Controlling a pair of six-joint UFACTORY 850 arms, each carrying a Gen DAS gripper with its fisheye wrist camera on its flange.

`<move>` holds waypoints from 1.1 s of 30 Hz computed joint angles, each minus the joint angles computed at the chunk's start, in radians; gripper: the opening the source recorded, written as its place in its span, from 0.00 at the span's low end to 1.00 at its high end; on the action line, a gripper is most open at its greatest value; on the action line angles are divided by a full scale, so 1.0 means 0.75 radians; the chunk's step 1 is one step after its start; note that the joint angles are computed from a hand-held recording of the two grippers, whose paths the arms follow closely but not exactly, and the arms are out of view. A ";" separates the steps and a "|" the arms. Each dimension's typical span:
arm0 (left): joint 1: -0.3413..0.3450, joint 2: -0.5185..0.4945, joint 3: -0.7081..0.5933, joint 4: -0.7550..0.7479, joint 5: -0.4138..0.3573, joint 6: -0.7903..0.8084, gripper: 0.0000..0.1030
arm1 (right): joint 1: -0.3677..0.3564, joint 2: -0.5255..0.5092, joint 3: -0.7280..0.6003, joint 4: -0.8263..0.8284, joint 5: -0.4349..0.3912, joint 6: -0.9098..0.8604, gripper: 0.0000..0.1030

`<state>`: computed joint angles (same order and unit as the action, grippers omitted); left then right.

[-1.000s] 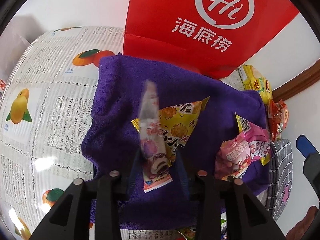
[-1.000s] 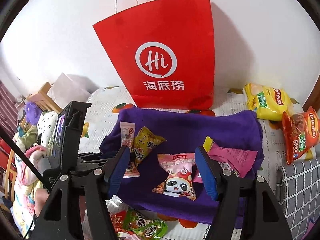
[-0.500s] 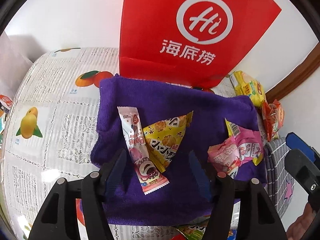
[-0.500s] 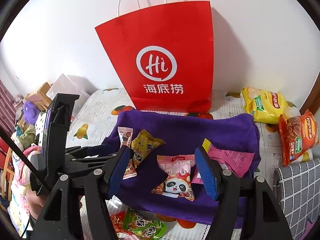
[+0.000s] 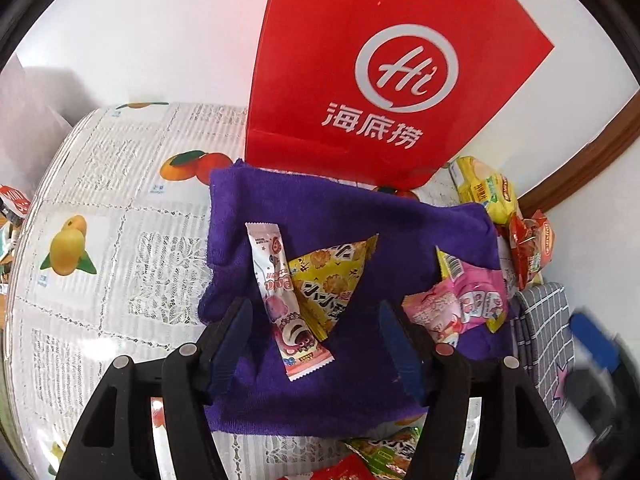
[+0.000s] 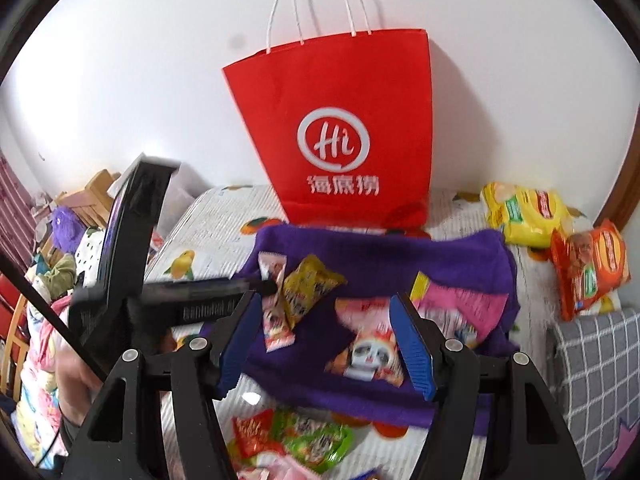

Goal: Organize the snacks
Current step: 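Lift both open tools away from the towel toward the loose snacks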

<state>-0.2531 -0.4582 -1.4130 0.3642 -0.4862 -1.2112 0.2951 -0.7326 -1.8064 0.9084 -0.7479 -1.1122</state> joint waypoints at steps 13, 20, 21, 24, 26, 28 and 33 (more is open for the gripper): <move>-0.047 0.045 -0.005 -0.031 0.031 0.054 0.64 | -0.085 0.145 0.456 -0.211 0.190 0.019 0.65; -0.068 0.053 -0.018 -0.029 0.025 0.078 0.64 | -0.095 0.192 0.626 -0.215 0.322 -0.117 0.65; -0.070 0.054 -0.018 -0.025 0.024 0.076 0.64 | -0.083 0.203 0.650 -0.228 0.385 -0.128 0.65; -0.069 0.053 -0.020 -0.046 0.029 0.092 0.64 | -0.047 0.215 0.691 -0.258 0.537 -0.149 0.65; -0.069 0.054 -0.018 -0.048 0.029 0.093 0.64 | -0.041 0.222 0.708 -0.168 0.576 -0.268 0.65; -0.070 0.050 -0.023 -0.044 0.023 0.092 0.64 | -0.033 0.213 0.702 -0.114 0.595 -0.330 0.66; -0.070 0.037 -0.034 -0.050 0.010 0.103 0.64 | -0.031 0.149 0.612 -0.065 0.539 -0.331 0.72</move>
<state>-0.3058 -0.4301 -1.4386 0.3265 -0.4789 -1.1337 0.2717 -0.6212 -1.3476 0.8596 -0.3440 -1.3602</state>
